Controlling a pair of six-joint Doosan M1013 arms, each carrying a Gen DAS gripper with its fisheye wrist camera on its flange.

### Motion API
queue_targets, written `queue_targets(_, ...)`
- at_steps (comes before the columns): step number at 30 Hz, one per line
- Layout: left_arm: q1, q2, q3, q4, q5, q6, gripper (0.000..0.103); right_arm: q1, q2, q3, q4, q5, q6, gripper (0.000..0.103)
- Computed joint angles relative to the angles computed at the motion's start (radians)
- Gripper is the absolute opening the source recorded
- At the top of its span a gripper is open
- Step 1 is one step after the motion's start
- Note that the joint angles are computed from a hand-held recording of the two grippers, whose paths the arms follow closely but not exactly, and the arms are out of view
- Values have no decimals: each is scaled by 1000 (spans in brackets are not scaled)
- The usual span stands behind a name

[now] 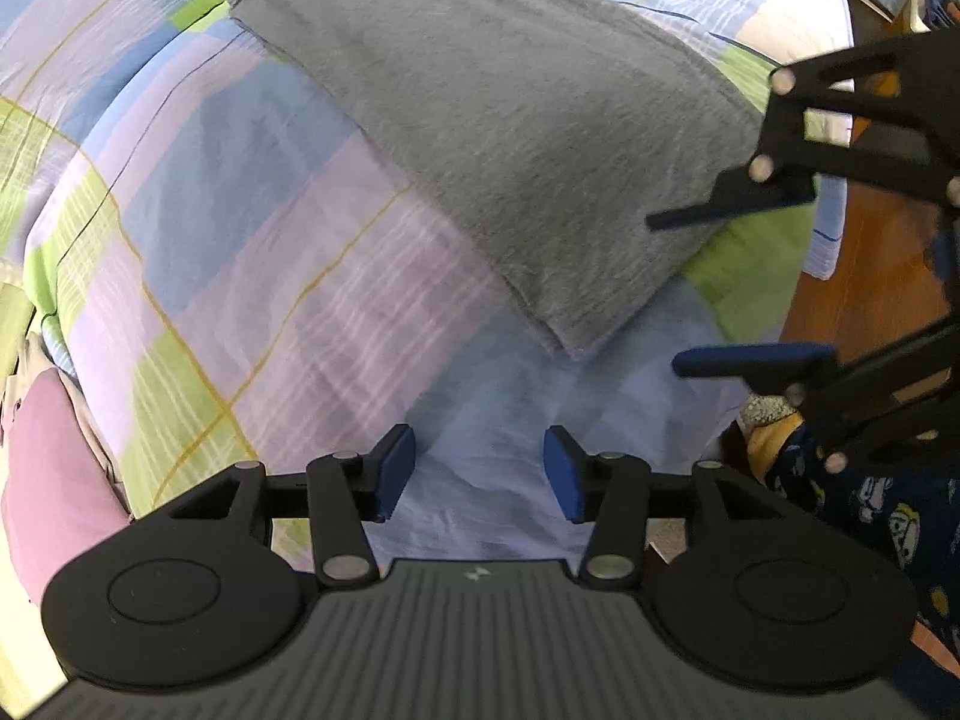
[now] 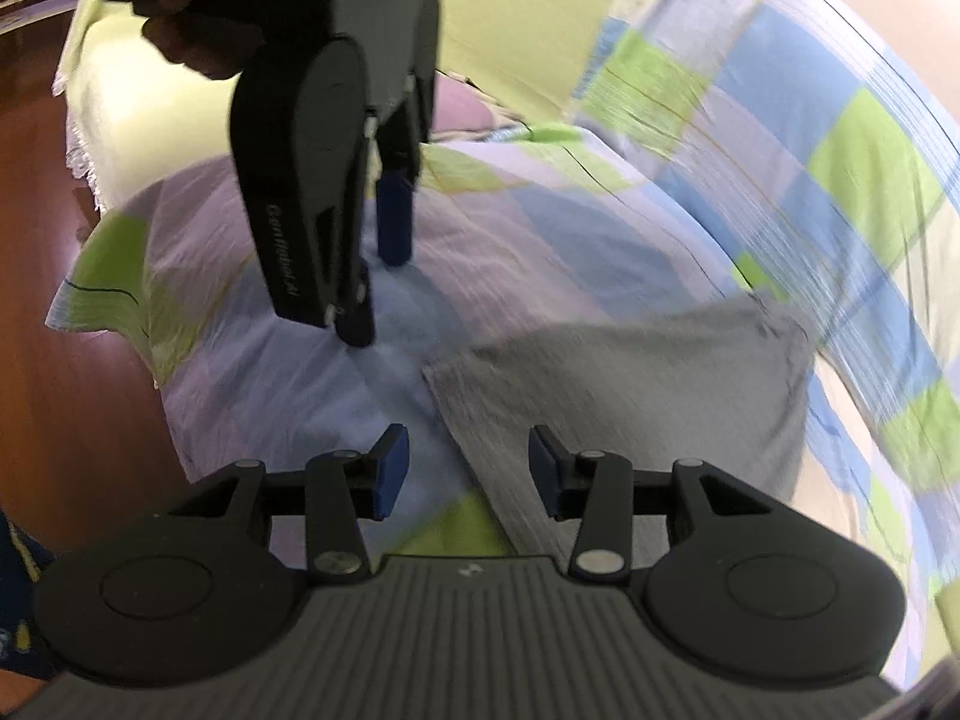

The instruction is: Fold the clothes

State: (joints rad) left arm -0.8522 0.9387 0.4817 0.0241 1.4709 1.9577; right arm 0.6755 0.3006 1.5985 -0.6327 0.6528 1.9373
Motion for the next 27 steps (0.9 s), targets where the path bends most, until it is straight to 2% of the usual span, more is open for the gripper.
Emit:
queue_targets(2,0,-14,29,7,-26,20,55,-1,15,-12,2,11,-47,39)
queue_targets(5,-8,-62,128,43,-118,121,57,-2,29,-16,-15,13,-91,39)
queue_targets(9,-21,-127,263,66,-273,325,58,-4,40,-14,-38,0,-112,36)
queue_targets(10,-23,-139,291,69,-312,379,58,-6,42,-13,-40,-7,-103,34)
queue_targets(12,-26,-159,335,62,-384,479,58,-10,45,-11,-44,-20,-85,21)
queue_targets(13,-26,-169,358,54,-427,534,58,-12,46,-10,-45,-27,-75,6)
queue_targets(14,-26,-173,367,49,-447,558,58,-17,44,-11,-35,-32,-66,3)
queue_targets(18,-19,-203,442,-7,-628,732,58,-43,22,-6,53,-68,-62,2)
queue_targets(19,-14,-211,462,-59,-686,830,58,-46,16,-3,63,-75,-65,2)
queue_targets(22,-6,-206,465,-159,-736,1003,58,-48,0,0,72,-83,-73,2)
queue_targets(26,2,-182,440,-257,-731,1185,58,-50,-16,4,61,-101,-64,2)
queue_targets(27,4,-171,431,-285,-726,1250,54,-51,-20,7,45,-109,-47,2)
